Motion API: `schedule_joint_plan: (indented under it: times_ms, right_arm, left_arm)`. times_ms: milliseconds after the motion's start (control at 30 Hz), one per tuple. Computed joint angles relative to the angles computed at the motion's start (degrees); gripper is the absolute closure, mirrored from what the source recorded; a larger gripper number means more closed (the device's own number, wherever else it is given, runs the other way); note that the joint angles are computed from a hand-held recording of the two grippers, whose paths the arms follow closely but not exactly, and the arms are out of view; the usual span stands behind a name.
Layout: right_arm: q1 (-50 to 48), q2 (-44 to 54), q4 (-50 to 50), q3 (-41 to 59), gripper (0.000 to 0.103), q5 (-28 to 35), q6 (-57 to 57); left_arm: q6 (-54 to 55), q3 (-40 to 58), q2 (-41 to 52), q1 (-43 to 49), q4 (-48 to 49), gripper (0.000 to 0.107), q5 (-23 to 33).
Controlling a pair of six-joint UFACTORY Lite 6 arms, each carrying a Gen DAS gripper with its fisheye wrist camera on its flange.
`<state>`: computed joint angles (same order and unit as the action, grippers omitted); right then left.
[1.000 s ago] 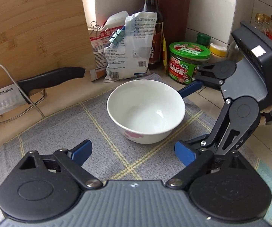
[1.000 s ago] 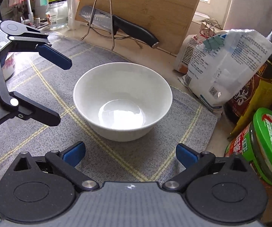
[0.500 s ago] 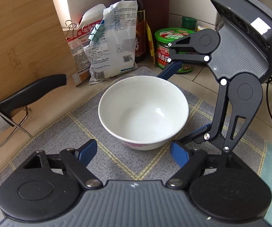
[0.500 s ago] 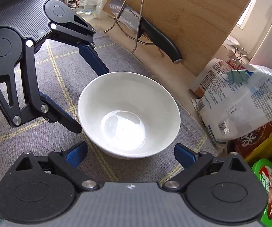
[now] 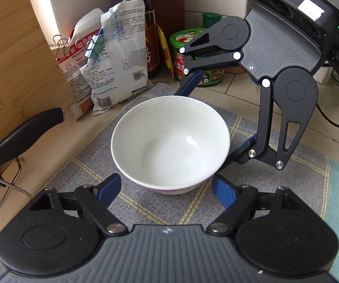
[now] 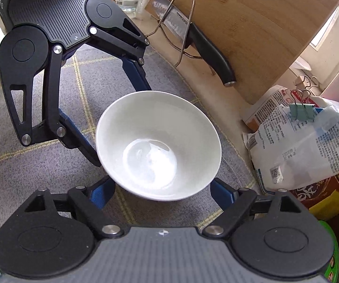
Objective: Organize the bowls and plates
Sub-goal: 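Grip the last bowl with the left tool while the right tool grips its opposite rim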
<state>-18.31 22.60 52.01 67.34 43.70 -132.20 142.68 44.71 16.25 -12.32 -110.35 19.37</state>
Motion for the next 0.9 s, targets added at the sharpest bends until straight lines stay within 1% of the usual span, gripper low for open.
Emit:
schedule_joint_plan:
  times_ms: [67,133,333,433,600,900]
  right_arm:
    - [0.13,0.11,-0.47,0.29,0.013,0.14,0.05]
    - [0.18,-0.15,-0.51,0.09,0.013,0.13,-0.38]
    - [0.24,-0.79,-0.64,-0.18,0.013,0.19,-1.27]
    - [0.12,-0.26,-1.67,1.19,0.013,1.43,-0.24]
    - [0.14,-0.20,-2.44,1.76,0.014,1.99,0.68]
    - [-0.46,-2.13,-1.97,0.29,0.015,2.86,0.15]
  left_arm:
    - [-1.25,0.65,0.61,0.47,2.09,0.024,0.65]
    - [0.58,0.87,0.94,0.43,0.76,0.024,0.57]
    - [-0.49,1.26,1.12,1.18,3.70,0.024,1.47]
    - [-0.71,1.62,1.33,1.13,4.85,0.024,1.54]
    - [-1.18,2.24,1.74,1.22,5.83,0.026,1.71]
    - [-1.70,0.51,-0.58,1.07,5.97,0.027,1.35]
